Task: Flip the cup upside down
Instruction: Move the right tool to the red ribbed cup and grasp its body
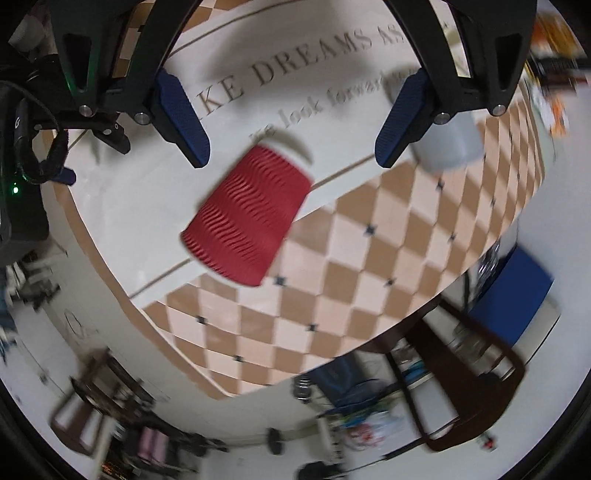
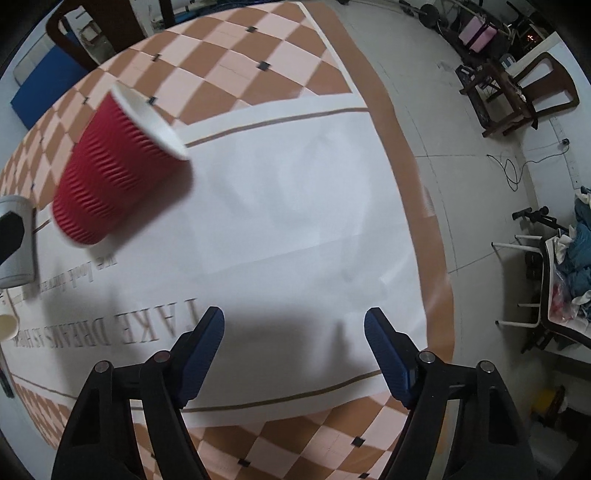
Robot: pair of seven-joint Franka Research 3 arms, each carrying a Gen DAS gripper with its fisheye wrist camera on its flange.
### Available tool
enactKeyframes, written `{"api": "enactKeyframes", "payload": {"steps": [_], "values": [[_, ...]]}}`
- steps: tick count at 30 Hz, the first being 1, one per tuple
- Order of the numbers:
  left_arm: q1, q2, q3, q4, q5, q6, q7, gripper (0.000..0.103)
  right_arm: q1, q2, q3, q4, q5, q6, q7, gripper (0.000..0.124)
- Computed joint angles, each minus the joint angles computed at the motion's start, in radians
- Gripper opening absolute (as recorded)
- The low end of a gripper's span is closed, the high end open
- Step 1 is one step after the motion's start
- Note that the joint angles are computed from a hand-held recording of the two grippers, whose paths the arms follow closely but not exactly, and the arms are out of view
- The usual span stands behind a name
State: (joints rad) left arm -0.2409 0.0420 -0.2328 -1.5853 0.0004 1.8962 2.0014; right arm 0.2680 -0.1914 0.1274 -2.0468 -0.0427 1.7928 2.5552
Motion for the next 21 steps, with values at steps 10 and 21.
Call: {"api": "enactKeyframes", "payload": {"steps": [10,21], "values": [[-0.076,0.136,-0.041,0.061,0.170,-0.014,0.089,0.091,-0.026,-0.054,-0.012,-0.089,0.020,0.016,0.007,0.080],[-0.082,0.170,-0.034,0.077,0.170,-0.006,0.061,0.076,-0.049,-0.051,-0.016,-0.119,0.019,0.045,-0.015,0.080]]}}
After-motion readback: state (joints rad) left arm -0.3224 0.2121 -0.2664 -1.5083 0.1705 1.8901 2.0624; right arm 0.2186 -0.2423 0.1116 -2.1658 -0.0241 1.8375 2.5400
